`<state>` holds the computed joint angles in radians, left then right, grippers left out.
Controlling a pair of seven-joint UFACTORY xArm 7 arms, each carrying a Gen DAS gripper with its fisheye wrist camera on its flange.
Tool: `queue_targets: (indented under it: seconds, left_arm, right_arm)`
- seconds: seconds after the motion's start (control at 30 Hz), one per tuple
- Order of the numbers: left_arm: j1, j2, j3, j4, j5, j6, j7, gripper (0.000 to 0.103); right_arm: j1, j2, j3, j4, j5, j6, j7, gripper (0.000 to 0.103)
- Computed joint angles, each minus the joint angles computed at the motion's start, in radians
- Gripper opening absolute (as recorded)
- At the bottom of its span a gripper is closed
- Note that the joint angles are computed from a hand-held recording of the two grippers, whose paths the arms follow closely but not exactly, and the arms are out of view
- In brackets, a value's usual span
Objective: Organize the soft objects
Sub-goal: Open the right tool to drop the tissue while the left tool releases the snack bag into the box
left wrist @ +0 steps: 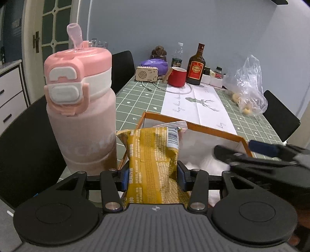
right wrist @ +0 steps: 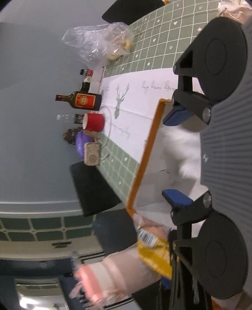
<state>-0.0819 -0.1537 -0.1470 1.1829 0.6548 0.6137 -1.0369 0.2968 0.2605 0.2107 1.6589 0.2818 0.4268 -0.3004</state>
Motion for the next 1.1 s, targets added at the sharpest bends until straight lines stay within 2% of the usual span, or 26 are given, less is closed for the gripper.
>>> queue_targets:
  seconds: [0.07,0.17,0.27,0.4,0.47,0.6,0.63,0.7,0.73,0.77,0.8,0.9,1.0,1.1]
  left_arm:
    - [-0.004,0.01,0.001,0.014,-0.013,0.011,0.015,0.053]
    - [-0.013,0.026,0.006,0.028,-0.044,0.011,0.034,0.053]
    - [-0.021,0.045,0.0,0.047,-0.019,0.032,0.013,0.053]
    - [-0.042,0.078,0.0,0.082,0.023,0.078,-0.006,0.053]
    - [-0.06,0.093,-0.002,0.103,0.048,0.117,-0.002,0.053]
    - [-0.085,0.115,0.011,0.132,0.033,0.153,0.009,0.054]
    - [-0.09,0.121,0.014,0.14,0.034,0.164,-0.001,0.055]
    - [-0.097,0.13,0.02,0.148,0.058,0.166,-0.047,0.067]
    - [-0.1,0.127,0.02,0.141,0.12,0.162,-0.115,0.07]
    - [-0.104,0.126,0.018,0.145,0.16,0.181,-0.17,0.084]
    - [-0.109,0.123,0.016,0.147,0.189,0.196,-0.221,0.093]
    - [-0.111,0.081,0.007,0.108,0.31,0.178,-0.368,0.093]
    - [-0.119,0.069,-0.014,0.12,0.34,0.216,-0.322,0.093]
    - [-0.128,0.052,-0.034,0.12,0.372,0.238,-0.318,0.093]
  right_arm:
    - [-0.045,-0.03,0.04,-0.028,0.11,-0.016,-0.087,0.083]
    - [-0.057,-0.061,0.044,-0.053,0.182,-0.033,-0.157,0.084]
    - [-0.045,-0.079,0.029,-0.07,0.19,-0.053,-0.181,0.088]
    - [-0.039,-0.086,0.014,-0.075,0.185,-0.059,-0.176,0.088]
    - [-0.05,-0.102,0.021,-0.087,0.226,-0.051,-0.218,0.089]
    - [-0.058,-0.125,0.01,-0.101,0.278,-0.049,-0.266,0.09]
    - [-0.059,-0.128,0.005,-0.103,0.288,-0.052,-0.268,0.09]
    - [-0.067,-0.134,0.003,-0.103,0.327,-0.044,-0.298,0.09]
    - [-0.077,-0.14,0.007,-0.106,0.37,-0.036,-0.344,0.09]
    - [-0.086,-0.144,0.007,-0.106,0.412,-0.025,-0.386,0.09]
    - [-0.09,-0.148,0.002,-0.106,0.44,-0.016,-0.407,0.09]
    - [-0.095,-0.156,-0.019,-0.108,0.483,-0.016,-0.404,0.09]
    - [-0.109,-0.165,-0.031,-0.109,0.551,-0.009,-0.431,0.09]
    - [-0.121,-0.175,-0.043,-0.113,0.611,0.006,-0.456,0.091]
